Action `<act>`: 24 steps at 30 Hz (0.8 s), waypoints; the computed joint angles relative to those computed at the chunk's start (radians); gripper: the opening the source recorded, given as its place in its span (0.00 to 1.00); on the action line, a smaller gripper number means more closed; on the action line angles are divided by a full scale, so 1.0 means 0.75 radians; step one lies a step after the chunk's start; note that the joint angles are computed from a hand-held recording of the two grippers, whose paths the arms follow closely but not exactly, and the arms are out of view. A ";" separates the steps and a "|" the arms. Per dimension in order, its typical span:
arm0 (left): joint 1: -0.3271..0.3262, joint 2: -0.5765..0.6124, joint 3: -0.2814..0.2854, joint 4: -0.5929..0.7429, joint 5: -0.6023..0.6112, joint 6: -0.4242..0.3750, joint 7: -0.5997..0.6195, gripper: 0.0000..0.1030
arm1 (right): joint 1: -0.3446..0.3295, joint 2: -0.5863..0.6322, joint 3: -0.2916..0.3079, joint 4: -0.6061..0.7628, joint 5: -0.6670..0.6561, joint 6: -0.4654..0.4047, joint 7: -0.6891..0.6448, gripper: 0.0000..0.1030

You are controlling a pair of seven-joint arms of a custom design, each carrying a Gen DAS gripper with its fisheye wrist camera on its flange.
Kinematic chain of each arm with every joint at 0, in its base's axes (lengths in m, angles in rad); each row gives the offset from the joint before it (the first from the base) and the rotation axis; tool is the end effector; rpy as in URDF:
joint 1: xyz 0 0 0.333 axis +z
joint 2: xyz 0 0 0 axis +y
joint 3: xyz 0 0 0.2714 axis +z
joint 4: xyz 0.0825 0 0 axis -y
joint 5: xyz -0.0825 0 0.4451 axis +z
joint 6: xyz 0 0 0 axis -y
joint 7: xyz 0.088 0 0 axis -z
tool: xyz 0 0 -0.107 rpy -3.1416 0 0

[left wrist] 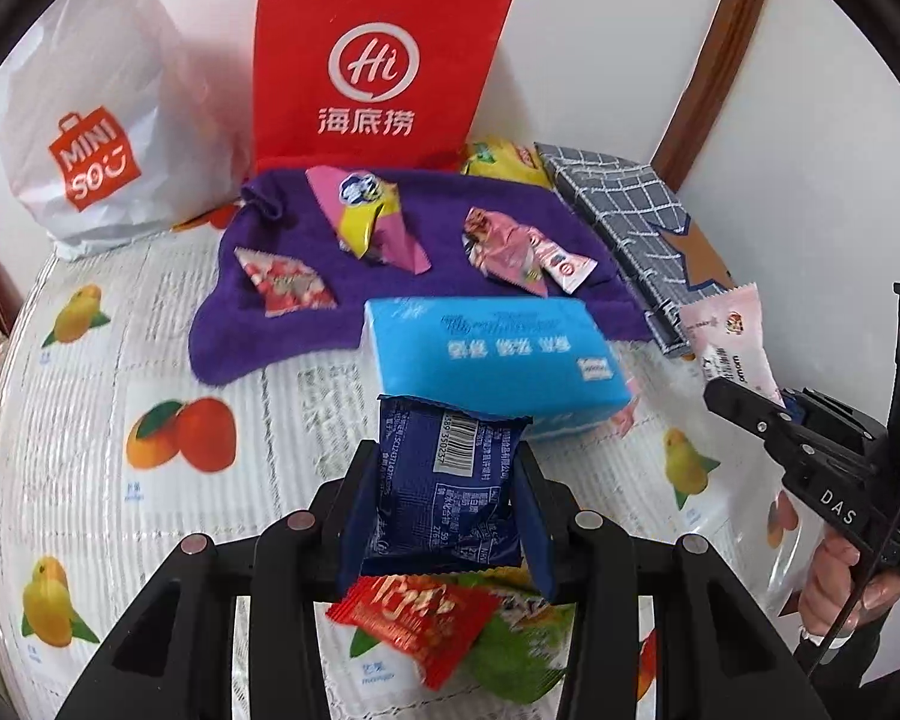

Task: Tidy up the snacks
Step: 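Lift and carry the strip packet and blue bag in both tools toward the purple towel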

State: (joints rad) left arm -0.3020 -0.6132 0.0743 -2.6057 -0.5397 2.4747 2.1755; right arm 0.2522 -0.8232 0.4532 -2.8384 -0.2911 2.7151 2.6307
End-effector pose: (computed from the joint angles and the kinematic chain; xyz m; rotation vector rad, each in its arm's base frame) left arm 0.4663 -0.1084 0.4404 -1.4821 2.4614 -0.9640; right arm 0.3466 0.2648 0.4042 -1.5985 1.8555 -0.6399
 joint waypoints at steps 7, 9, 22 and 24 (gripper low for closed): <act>-0.008 0.059 -0.013 0.084 -0.019 -0.004 -0.019 0.39 | -0.053 0.033 -0.017 0.058 -0.026 0.016 -0.039 0.17; -0.008 0.084 -0.018 0.115 -0.025 -0.005 -0.020 0.39 | -0.068 0.053 -0.020 0.081 -0.029 0.009 -0.052 0.17; 0.041 0.299 -0.068 0.365 -0.081 -0.016 -0.012 0.39 | -0.215 0.270 -0.033 0.302 -0.143 0.025 -0.090 0.17; 0.057 0.344 -0.082 0.418 -0.084 -0.017 -0.015 0.39 | -0.232 0.311 -0.042 0.344 -0.165 0.031 -0.091 0.17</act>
State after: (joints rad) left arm -0.2596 -0.3552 0.0131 -2.2919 -0.6028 2.4620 2.1645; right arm 0.0780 -0.5896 0.4220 -2.5806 -0.4151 2.7381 2.5628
